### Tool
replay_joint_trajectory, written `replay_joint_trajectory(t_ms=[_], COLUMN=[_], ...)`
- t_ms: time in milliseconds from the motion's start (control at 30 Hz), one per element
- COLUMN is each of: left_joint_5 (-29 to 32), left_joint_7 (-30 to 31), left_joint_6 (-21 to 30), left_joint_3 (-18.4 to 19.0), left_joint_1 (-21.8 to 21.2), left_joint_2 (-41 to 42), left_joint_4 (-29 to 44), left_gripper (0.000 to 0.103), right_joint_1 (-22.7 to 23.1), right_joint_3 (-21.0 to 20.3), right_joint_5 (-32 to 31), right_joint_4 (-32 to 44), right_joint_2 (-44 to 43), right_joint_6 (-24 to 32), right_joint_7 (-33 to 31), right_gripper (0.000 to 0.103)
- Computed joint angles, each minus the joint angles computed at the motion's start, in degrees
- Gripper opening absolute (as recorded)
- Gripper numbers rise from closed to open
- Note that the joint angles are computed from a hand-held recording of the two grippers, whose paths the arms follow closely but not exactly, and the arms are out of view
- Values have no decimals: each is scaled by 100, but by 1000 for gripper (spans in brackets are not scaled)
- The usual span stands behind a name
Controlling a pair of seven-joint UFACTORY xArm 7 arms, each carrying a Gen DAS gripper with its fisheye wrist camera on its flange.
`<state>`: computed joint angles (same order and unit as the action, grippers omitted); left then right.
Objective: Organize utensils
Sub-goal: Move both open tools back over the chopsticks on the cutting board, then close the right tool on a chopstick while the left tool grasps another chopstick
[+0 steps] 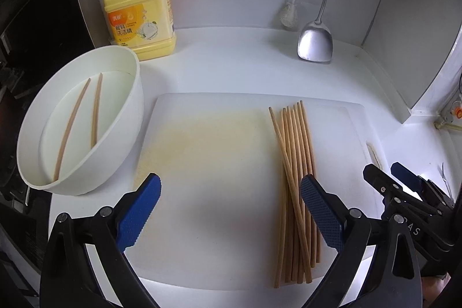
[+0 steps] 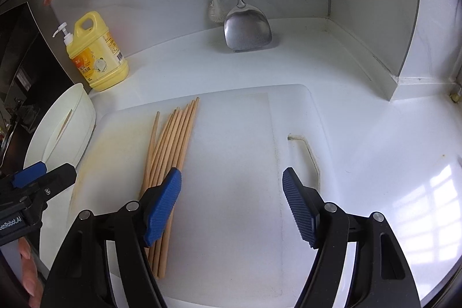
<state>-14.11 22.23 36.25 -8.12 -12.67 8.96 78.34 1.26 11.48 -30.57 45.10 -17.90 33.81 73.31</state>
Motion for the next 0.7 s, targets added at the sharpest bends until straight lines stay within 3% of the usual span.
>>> replay_joint_trajectory(t_ms=[133, 267, 400, 700], left_joint_5=[-103, -728, -951, -576], left_joint_7=[98, 592, 875, 572], left_joint_6=[-357, -594, -677, -728], left_joint_3=[-74, -284, -371, -232], left_joint_1=[-41, 77, 48, 10], left_joint_2=[261, 362, 450, 622], left_joint_4=[-116, -188, -230, -260], left_gripper=[96, 96, 96, 96], right_joint_1=[-134, -232, -237, -65], right_joint_3=[60, 167, 144, 84], right_joint_5=[-306, -709, -931, -903], right_joint_4=[-198, -274, -323, -178], right_joint_2=[58, 65, 49, 230], right_joint_6=[-168, -220, -246, -196], right_joint_7=[506, 908, 1130, 981], right_gripper=[69, 69, 69, 69])
